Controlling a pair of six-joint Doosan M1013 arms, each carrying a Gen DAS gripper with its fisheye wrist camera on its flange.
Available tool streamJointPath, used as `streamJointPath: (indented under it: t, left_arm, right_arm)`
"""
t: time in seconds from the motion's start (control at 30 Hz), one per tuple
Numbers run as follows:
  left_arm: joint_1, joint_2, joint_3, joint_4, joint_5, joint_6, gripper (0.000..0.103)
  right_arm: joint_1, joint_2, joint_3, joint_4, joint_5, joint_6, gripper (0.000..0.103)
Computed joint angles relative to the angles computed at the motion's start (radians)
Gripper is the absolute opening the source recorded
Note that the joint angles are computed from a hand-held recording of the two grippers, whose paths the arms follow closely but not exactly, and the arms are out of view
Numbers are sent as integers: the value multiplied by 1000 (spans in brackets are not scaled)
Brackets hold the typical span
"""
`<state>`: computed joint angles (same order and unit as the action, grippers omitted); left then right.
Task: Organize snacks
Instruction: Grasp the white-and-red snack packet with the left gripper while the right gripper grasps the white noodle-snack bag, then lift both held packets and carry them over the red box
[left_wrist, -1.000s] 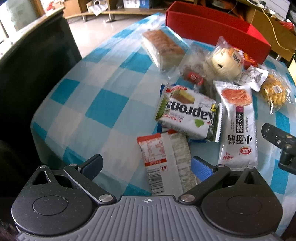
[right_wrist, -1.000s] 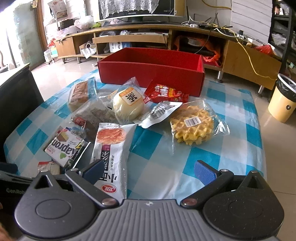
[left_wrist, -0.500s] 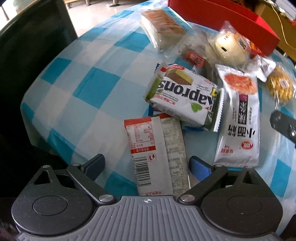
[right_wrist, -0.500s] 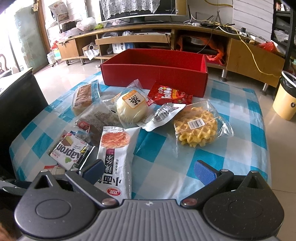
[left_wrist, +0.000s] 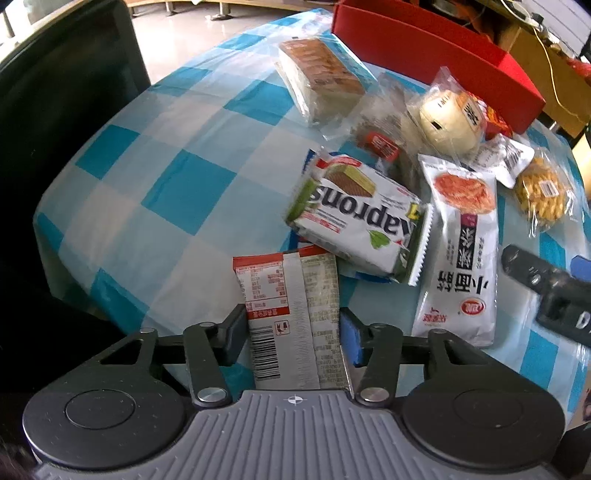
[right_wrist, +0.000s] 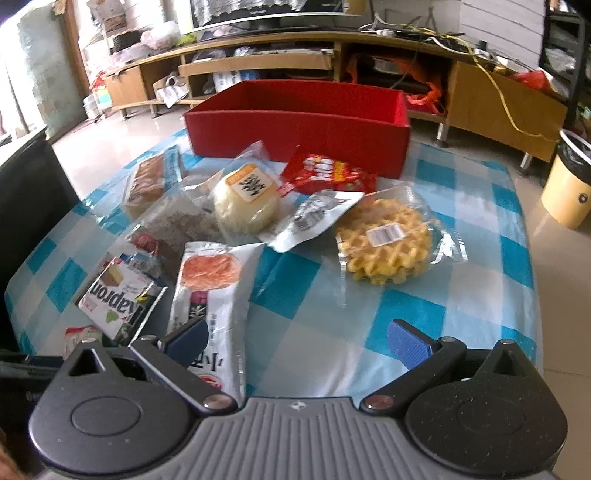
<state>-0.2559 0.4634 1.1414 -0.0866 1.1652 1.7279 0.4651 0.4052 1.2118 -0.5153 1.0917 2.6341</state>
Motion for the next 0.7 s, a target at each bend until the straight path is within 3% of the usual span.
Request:
streamJointPath:
  t: [0.4,0.57,0.67,0.7]
  left_arm:
    - [6,12,-16,-29,-15,17,59]
    - [3,11,-11,-21,-25,29,61]
    - [-1,5,0,-14,-39,38,65]
    - [0,4,3,-22,-38,54,70]
  right_arm:
    - [-10,101,-119,70,14,-130,100]
    - [-15,109,-114,78,30,-132,103]
    - [-23,104,-106,94,19,-160,103]
    - [-25,102,-106,104,20,-174,103]
